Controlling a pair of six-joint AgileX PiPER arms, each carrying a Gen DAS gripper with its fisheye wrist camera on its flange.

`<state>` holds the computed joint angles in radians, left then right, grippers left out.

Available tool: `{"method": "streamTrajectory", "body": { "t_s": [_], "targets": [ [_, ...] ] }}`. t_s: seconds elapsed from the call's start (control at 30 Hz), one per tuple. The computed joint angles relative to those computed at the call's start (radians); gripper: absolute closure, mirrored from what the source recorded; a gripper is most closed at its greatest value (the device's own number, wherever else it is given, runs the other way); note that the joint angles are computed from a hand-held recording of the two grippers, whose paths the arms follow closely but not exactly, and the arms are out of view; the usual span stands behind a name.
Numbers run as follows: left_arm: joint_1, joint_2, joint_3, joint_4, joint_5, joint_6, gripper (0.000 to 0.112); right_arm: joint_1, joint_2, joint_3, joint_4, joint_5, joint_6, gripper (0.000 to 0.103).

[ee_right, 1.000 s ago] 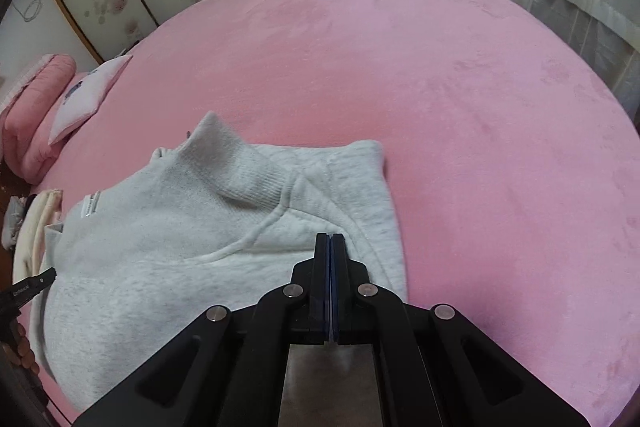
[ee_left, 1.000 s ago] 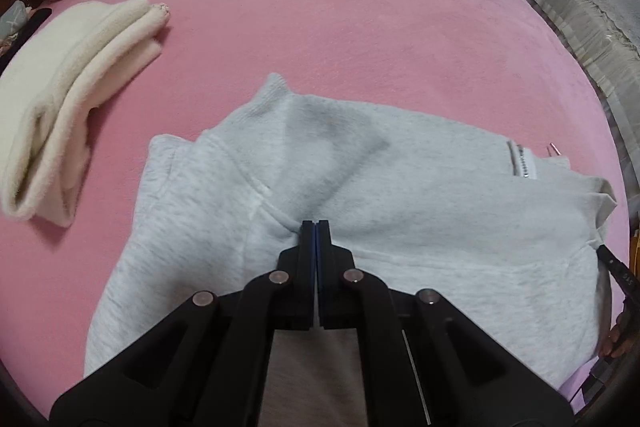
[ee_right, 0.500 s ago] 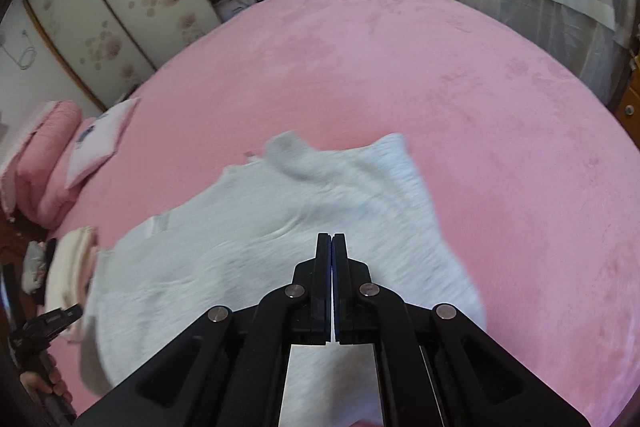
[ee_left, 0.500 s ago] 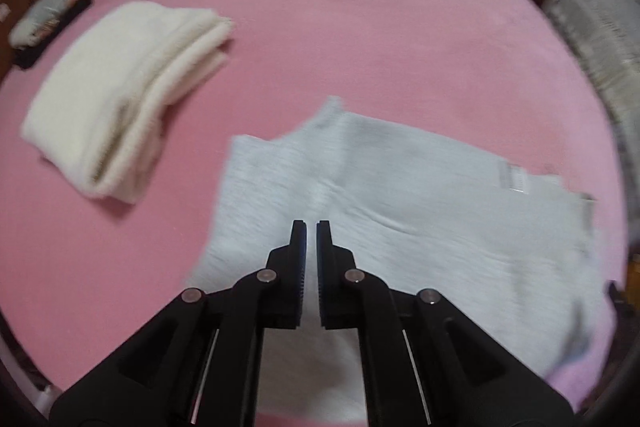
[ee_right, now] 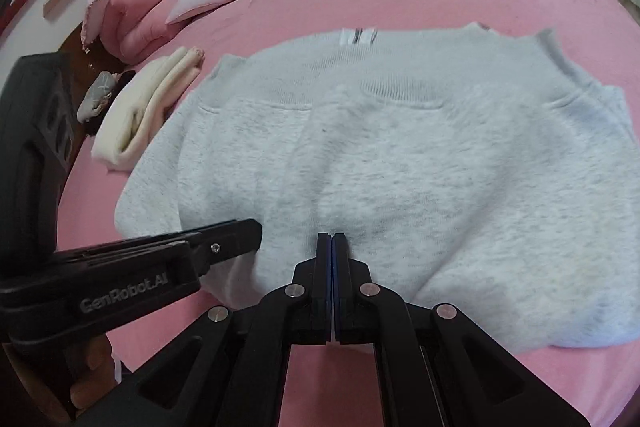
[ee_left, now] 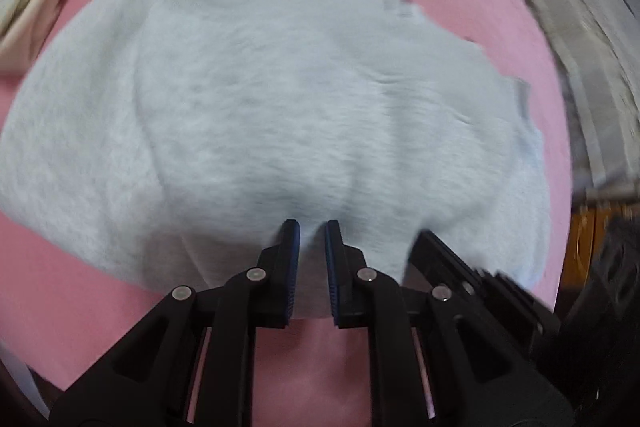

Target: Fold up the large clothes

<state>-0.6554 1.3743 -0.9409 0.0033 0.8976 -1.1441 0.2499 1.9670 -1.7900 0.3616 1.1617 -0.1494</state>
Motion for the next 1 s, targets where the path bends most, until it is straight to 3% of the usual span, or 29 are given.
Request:
{"method": "streamTrajectory", "body": {
  "t_s": [0.1, 0.17, 0.27, 0.33, 0.4, 0.43, 0.47, 0.57, 0.67, 0.8, 0.87, 1.0],
  "targets": [
    [0.045, -0.050, 0.080, -0.061, -0.083, -0.070, 0.102, -0.056, 0.015, 0.040, 0.101, -0.007, -0.065, 0.103],
    [0.029, -0.073, 0.097, -0.045, -0.092, -0.100, 0.102, -0.083, 0.016, 0.041, 0.097, -0.001, -0.110, 0.103],
    [-0.046, -0.097, 0.084, 0.090, -0.009, -0.212, 0.102, -0.115, 0.029, 0.034, 0.064, -0.008, -0.143, 0.103],
    [-0.093, -0.094, 0.063, 0.183, 0.119, -0.295, 0.102, -0.166, 0.054, 0.010, 0.072, 0.010, -0.183, 0.103],
    [-0.089, -0.116, 0.088, 0.199, 0.170, -0.325, 0.097, -0.199, 0.093, -0.037, 0.069, 0.023, -0.213, 0.103],
    [-0.076, -0.139, 0.115, 0.193, 0.169, -0.330, 0.086, -0.213, 0.101, -0.043, 0.077, 0.029, -0.235, 0.103],
    [-0.053, -0.182, 0.160, 0.178, 0.128, -0.330, 0.086, -0.220, 0.104, -0.045, 0.071, 0.025, -0.252, 0.103],
    [-0.024, -0.233, 0.194, 0.190, 0.173, -0.368, 0.090, -0.217, 0.098, -0.028, -0.087, -0.045, -0.235, 0.103],
    [0.007, -0.281, 0.221, 0.212, 0.196, -0.393, 0.092, -0.271, 0.147, -0.089, -0.181, -0.053, -0.148, 0.103],
    [0.026, -0.269, 0.217, 0.199, 0.221, -0.317, 0.097, -0.396, 0.227, -0.216, -0.128, 0.025, -0.127, 0.103],
    [-0.012, -0.254, 0.202, 0.210, 0.273, -0.326, 0.110, -0.425, 0.229, -0.230, -0.148, 0.035, -0.139, 0.103],
    [-0.023, -0.356, 0.254, 0.193, 0.285, -0.403, 0.111, -0.477, 0.196, -0.196, -0.161, 0.033, -0.163, 0.103]
  ]
}}
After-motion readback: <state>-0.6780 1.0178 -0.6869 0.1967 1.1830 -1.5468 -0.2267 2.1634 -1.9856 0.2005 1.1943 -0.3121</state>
